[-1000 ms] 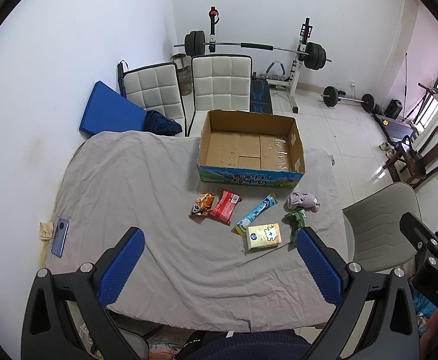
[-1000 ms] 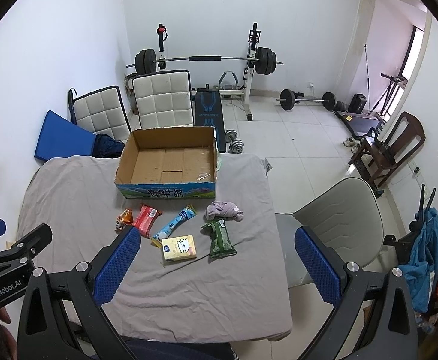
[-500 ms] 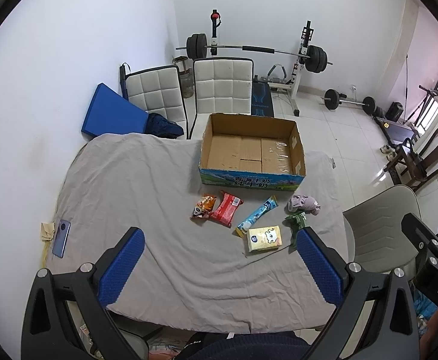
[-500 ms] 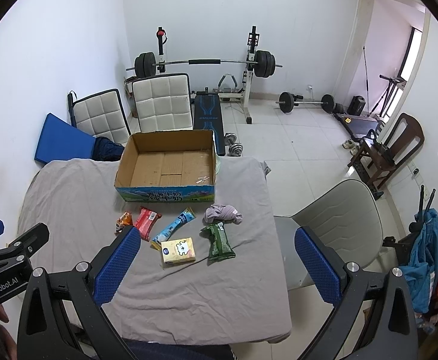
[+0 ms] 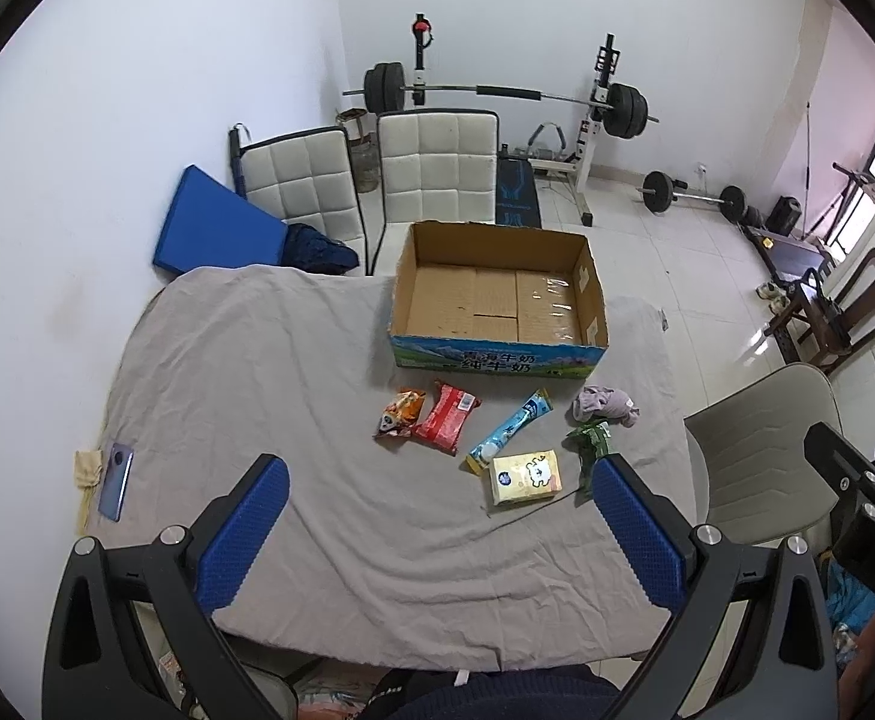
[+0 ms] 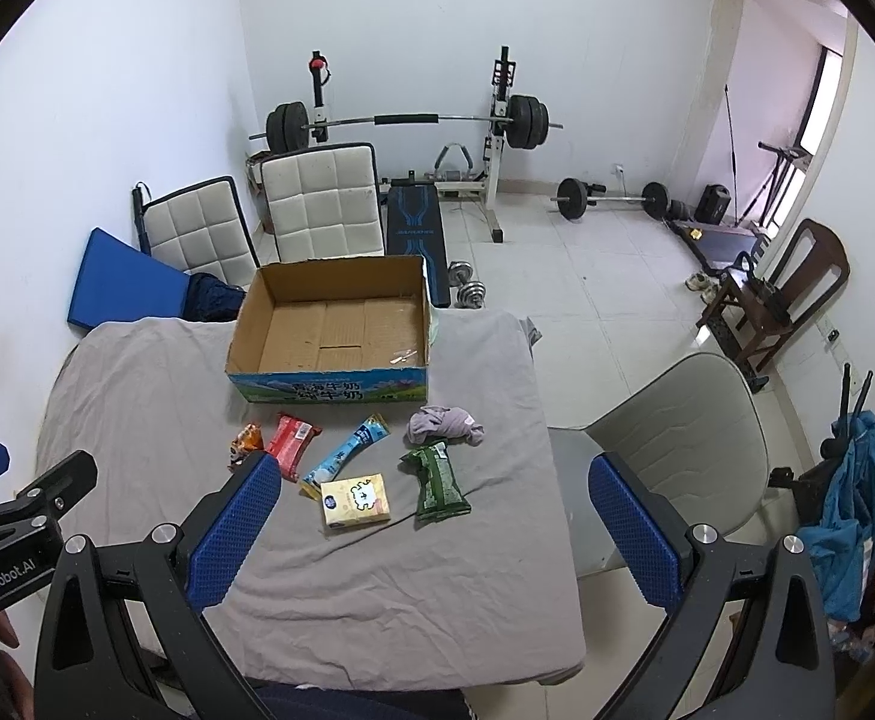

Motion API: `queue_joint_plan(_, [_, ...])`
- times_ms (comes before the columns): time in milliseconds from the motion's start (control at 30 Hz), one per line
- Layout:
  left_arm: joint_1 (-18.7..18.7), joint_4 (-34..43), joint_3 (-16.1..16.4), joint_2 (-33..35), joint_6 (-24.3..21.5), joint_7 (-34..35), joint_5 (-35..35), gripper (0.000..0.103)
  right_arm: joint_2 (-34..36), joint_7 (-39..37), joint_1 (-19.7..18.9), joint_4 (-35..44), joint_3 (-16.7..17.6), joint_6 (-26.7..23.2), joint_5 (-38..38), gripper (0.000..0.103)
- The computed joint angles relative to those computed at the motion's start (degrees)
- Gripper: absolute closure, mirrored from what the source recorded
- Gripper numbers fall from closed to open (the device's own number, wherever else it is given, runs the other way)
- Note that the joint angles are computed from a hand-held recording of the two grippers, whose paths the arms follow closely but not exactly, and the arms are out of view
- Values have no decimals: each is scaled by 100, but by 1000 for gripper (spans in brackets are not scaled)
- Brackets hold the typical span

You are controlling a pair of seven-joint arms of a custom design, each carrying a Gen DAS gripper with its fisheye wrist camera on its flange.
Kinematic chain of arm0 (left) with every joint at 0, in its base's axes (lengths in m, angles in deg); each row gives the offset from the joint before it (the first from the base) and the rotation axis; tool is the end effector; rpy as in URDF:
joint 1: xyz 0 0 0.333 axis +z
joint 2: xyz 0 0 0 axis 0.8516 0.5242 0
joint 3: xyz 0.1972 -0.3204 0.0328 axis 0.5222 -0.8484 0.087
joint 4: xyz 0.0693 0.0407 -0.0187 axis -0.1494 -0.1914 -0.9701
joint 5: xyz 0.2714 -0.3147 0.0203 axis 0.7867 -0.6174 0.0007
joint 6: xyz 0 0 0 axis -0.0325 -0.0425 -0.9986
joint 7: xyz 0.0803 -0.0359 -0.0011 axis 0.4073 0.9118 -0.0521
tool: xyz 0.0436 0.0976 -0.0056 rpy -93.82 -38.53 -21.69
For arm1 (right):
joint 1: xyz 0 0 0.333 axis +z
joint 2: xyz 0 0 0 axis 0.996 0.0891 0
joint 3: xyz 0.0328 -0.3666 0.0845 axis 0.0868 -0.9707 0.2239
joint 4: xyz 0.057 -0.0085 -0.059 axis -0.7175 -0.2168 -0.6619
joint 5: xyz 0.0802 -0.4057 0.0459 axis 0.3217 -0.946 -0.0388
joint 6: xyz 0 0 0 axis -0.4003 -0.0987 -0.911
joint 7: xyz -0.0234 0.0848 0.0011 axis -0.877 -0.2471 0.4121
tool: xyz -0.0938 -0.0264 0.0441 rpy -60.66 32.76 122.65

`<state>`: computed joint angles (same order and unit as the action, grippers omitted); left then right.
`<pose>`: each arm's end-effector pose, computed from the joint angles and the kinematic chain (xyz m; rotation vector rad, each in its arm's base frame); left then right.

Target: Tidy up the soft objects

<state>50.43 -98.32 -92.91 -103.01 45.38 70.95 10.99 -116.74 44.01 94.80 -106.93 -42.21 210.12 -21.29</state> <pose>0.4570 -0.2072 0.6474 -2.2434 1.4051 -0.4043 0.3539 0.0694 0.7415 -2.1116 1.5229 -0.5505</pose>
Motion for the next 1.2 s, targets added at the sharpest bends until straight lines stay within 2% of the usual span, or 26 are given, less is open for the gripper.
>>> queue_joint_plan(233, [12, -78, 225, 900, 669, 540, -50, 0, 1009, 126, -208, -147, 6, 207, -234, 0])
queue_joint_plan(333, [-54, 5, 345, 1525, 908, 1145, -224, 0, 1685, 107, -255, -258, 6, 395, -389, 0])
queue_joint_plan(467, [-117, 224, 461, 2448, 1241, 2197, -782, 0, 2781, -118, -217, -238, -64, 502, -388, 0])
queue_joint_plan(567, [-160, 490, 504, 3104, 1282, 2768, -1009, 0, 3587, -347, -217, -183, -129, 647, -159, 2])
queue_joint_plan(667, [-276, 828, 566, 3659, 1120, 3158, -990, 0, 4292, -453, -245, -19, -113, 701, 144, 5])
queue_joint_plan(800, [-372, 1152, 615, 4162, 978, 3668, -1007, 0, 5082, -664, -283, 322, -3, 728, 584, 12])
queue_joint_plan(867, [-457, 1337, 638, 4385, 915, 3976, -865, 0, 5386, -636, -273, 515, 22, 600, 609, 35])
queue_joint_plan(967, [-496, 1590, 606, 4639, 839, 4493, -852, 0, 5642, -517, -211, 640, -18, 500, 274, 51])
queue_joint_plan(1033, [-436, 1848, 519, 4886, 744, 4938, -1057, 0, 5585, -545, -286, 563, -42, 500, 290, 54])
queue_joint_plan(1133, [-457, 2016, 507, 5062, 775, 5280, -1214, 0, 5545, -409, -293, 459, -142, 394, -79, 56])
queue_joint_plan(1200, [-605, 2092, 591, 5131, 703, 5354, -1088, 4, 5505, -415, -345, 336, -176, 349, -193, 56])
